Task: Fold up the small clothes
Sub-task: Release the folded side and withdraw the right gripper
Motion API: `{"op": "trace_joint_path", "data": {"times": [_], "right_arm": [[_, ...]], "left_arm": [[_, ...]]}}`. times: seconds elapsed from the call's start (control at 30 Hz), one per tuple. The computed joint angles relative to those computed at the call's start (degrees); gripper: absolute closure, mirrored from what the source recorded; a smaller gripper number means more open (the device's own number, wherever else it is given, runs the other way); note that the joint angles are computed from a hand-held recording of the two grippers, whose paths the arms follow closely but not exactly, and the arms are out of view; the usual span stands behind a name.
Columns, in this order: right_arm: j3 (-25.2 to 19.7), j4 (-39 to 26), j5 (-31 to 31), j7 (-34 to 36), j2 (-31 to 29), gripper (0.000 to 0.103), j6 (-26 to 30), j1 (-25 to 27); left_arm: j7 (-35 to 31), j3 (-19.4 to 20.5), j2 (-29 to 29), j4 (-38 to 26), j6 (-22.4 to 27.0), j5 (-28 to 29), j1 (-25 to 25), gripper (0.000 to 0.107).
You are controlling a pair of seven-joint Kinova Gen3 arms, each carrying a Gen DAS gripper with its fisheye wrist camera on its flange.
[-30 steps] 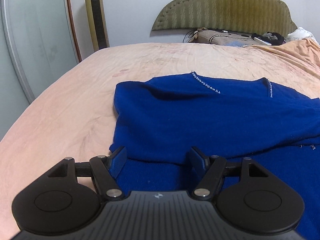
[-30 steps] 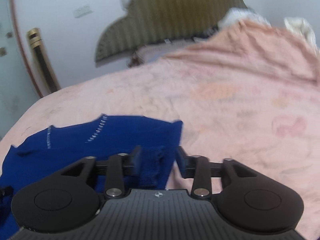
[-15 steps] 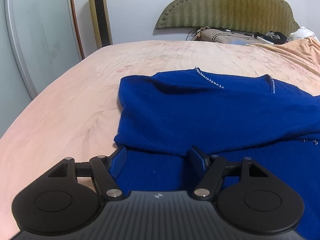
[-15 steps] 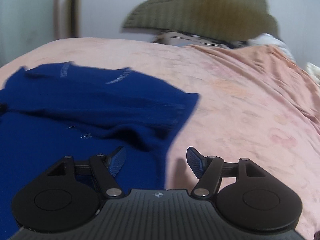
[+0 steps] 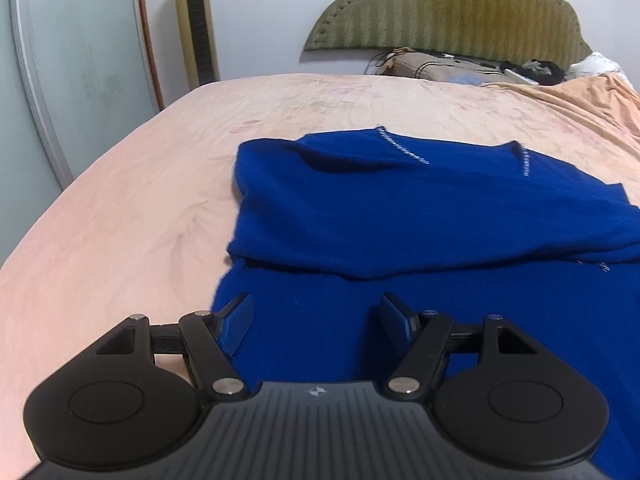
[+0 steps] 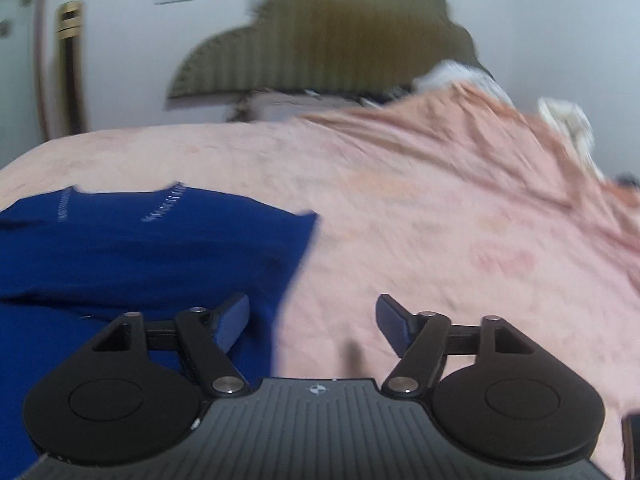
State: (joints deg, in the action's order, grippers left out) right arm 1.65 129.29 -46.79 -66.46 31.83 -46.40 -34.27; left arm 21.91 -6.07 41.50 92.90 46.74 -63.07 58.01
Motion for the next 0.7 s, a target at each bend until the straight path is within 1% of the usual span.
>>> {"op": "trace_joint_path", "data": {"times": [0.03,0.07,0.13,0.17,0.2,0.27,0.3,0.43,0.47,0.53,0.57,0.6,0.63,0.7], "right_arm": [[1.2,-0.4,-0.5,2.3,0.3,0.022,0.3,-2.0],[3.4,-0.9,-1.1,4.7,0.6,0.02,1.4,-4.4],[8.6,-3.3,-4.2,8.4,2.0,0.018,5.7,-8.3],[10.0,-4.4,-6.2,8.8,2.6,0.018,7.6,-8.9],[10.4,-4.6,-7.6,8.3,2.8,0.018,8.5,-8.4],[8.2,-3.3,-7.4,4.6,1.9,0.019,7.5,-5.2],[5.6,-1.7,-6.1,2.2,1.0,0.018,5.6,-2.9],[-5.0,6.1,1.7,-7.1,-2.3,0.015,-3.3,3.8],[-7.7,7.6,4.0,-8.5,-2.8,0.015,-4.4,5.3],[-12.3,9.4,8.7,-8.6,-2.5,0.011,-5.3,7.9],[-13.2,10.1,10.2,-7.7,-2.6,0.01,-4.8,8.1],[-13.3,10.1,10.9,-7.4,-2.5,0.007,-4.0,7.3],[-12.8,10.0,10.7,-6.5,-1.9,0.005,-3.9,5.6],[-10.2,9.1,8.5,-4.2,-0.9,0.004,-2.7,1.2]], "left_arm": [[-0.6,0.3,0.1,-0.3,0.3,0.3,0.0,0.038],[-1.1,0.6,0.2,-0.5,0.6,0.7,0.1,0.038],[-0.8,0.5,0.3,-0.4,0.9,0.8,0.6,0.038],[-0.4,0.5,0.3,-0.2,0.8,1.0,0.7,0.038],[0.1,0.4,0.2,0.1,0.6,1.0,0.8,0.038],[2.3,-0.1,0.0,1.2,-0.2,0.2,1.3,0.038],[3.0,-0.3,0.1,1.5,-0.3,-0.1,1.6,0.037],[4.5,-0.4,1.3,0.8,1.3,-1.0,2.5,0.032],[5.1,-0.4,1.9,0.6,1.9,-1.3,3.0,0.031],[6.4,-0.7,2.9,0.2,3.3,-2.2,3.9,0.027],[7.0,-0.8,3.4,0.1,4.0,-2.7,4.3,0.026],[7.4,-0.7,3.6,0.1,4.5,-3.0,4.4,0.026],[7.6,-0.5,3.6,0.1,4.6,-3.2,4.3,0.026],[8.2,-0.1,3.4,0.4,4.4,-3.6,4.0,0.024]]}}
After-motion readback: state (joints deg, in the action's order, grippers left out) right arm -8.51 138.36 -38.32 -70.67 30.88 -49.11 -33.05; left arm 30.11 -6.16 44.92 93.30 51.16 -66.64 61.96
